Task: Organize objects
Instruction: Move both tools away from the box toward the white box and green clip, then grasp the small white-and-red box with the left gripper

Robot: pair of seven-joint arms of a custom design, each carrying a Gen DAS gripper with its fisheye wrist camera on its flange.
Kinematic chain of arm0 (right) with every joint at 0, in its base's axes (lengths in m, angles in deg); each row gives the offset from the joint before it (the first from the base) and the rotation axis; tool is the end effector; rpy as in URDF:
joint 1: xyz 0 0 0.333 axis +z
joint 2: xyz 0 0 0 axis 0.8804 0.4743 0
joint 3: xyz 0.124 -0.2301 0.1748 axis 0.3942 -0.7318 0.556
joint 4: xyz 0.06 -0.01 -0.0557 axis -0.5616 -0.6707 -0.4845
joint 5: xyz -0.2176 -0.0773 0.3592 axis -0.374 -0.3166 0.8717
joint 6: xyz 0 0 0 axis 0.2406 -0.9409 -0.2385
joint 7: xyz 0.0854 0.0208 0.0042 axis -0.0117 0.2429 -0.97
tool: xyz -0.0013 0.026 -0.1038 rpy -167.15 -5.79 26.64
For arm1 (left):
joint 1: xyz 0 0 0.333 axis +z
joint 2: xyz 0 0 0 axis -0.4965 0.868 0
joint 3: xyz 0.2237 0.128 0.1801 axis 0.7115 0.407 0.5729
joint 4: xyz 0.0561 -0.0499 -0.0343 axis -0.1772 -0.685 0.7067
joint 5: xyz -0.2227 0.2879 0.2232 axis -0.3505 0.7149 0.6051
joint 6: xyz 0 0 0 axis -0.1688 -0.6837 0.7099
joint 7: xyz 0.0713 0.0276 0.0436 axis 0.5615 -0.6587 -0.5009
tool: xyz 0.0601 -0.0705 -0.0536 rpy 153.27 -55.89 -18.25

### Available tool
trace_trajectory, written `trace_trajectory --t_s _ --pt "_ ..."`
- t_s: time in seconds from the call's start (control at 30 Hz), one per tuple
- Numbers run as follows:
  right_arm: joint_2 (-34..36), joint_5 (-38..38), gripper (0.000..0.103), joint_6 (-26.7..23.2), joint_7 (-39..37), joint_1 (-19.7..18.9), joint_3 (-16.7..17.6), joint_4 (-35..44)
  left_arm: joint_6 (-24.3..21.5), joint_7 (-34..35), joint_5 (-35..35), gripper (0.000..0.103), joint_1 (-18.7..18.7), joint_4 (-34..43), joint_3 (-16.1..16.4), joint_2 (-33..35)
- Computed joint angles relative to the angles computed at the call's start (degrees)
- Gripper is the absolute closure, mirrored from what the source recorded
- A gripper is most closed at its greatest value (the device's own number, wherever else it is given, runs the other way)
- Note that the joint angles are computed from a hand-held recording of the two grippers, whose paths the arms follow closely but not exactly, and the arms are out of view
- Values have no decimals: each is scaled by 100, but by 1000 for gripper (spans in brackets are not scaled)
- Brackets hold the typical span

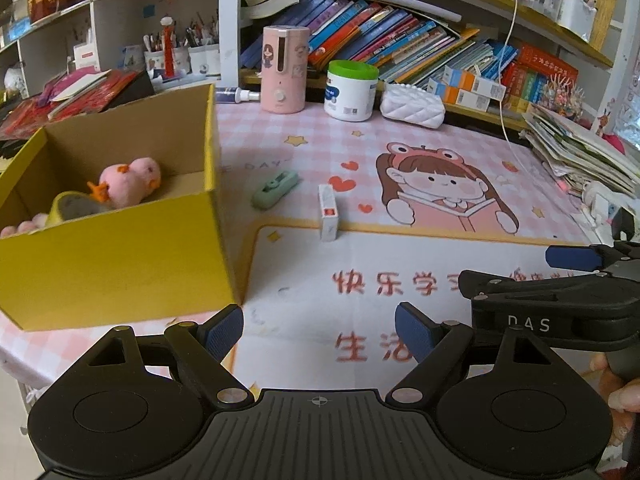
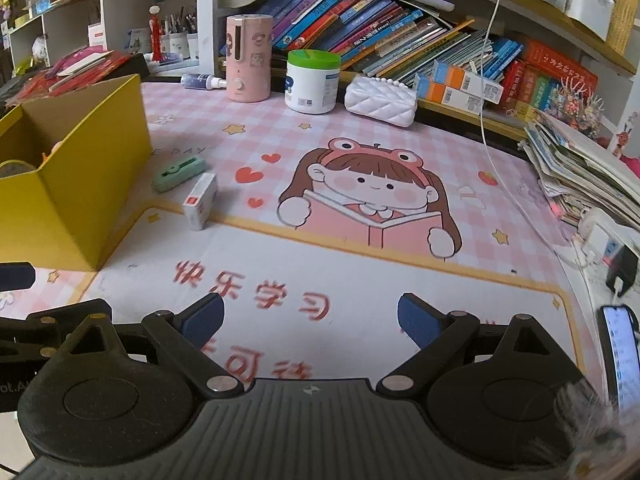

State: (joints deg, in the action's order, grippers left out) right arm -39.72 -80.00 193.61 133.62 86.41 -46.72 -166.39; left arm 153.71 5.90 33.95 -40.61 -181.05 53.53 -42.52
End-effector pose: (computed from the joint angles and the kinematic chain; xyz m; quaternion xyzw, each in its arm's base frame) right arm 0.6537 0.2009 0.3974 -0.7114 0.5910 -0.2726 0.2651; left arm 0.6270 -0.2239 0.4097 -0.6488 0.6642 -0.2939 0.2271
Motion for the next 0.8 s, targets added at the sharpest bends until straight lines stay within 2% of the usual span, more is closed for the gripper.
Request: trace_trajectory --t_s 0.13,0.3,0.53,0.7,0.8 --pt "224 639 9 50 -763 -416 333 251 -147 -138 93 21 -124 412 39 297" --pt "492 1431 9 165 -1619 -689 519 546 -329 -151 153 27 -292 915 111 669" --pt "808 2227 9 319 -2315 -800 520 896 -873 -550 639 40 -638 1891 438 1360" --pt "967 2655 9 382 -2854 -886 593 1090 -1250 -555 436 41 -590 2682 435 1972" --pt "1000 2855 9 413 -3190 -947 661 1125 -1328 -651 307 41 -598 3038 491 2276"
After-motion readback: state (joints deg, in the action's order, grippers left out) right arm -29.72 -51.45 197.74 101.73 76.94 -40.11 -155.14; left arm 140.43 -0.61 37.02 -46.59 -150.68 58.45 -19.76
